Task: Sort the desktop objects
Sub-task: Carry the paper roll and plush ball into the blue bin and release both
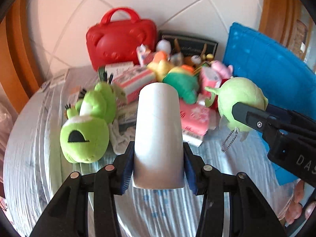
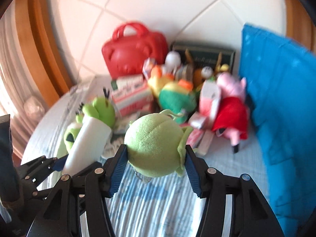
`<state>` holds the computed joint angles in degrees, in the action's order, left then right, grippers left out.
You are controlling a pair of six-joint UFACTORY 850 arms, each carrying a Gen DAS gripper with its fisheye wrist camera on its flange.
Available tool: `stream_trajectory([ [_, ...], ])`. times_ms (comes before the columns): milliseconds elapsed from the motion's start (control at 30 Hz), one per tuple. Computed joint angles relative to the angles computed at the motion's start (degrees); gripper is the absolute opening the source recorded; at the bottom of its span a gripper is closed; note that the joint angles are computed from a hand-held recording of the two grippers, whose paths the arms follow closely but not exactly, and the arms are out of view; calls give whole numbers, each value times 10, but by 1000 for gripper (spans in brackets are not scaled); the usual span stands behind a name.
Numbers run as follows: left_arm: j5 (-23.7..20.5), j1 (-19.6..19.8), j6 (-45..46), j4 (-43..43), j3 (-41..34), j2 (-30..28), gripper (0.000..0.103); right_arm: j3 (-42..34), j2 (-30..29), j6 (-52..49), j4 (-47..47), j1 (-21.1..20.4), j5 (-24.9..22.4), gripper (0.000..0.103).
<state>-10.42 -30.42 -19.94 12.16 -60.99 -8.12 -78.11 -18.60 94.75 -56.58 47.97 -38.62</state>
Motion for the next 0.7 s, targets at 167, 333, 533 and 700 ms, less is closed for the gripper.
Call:
stream_trajectory([
  [167,17,-35,-139,146,11,43,45,32,61,38,-59,22,-58,56],
  [333,9,-84,-257,267,-8,63,45,58,130,46,-96,42,-149,56],
  [533,-8,-151,-281,297,-72,51,45,99,219,30,-122,53,-234,56],
  [700,-47,-206,-244,257,-156,8,45,149,312,-14,-107,32,-256,57],
])
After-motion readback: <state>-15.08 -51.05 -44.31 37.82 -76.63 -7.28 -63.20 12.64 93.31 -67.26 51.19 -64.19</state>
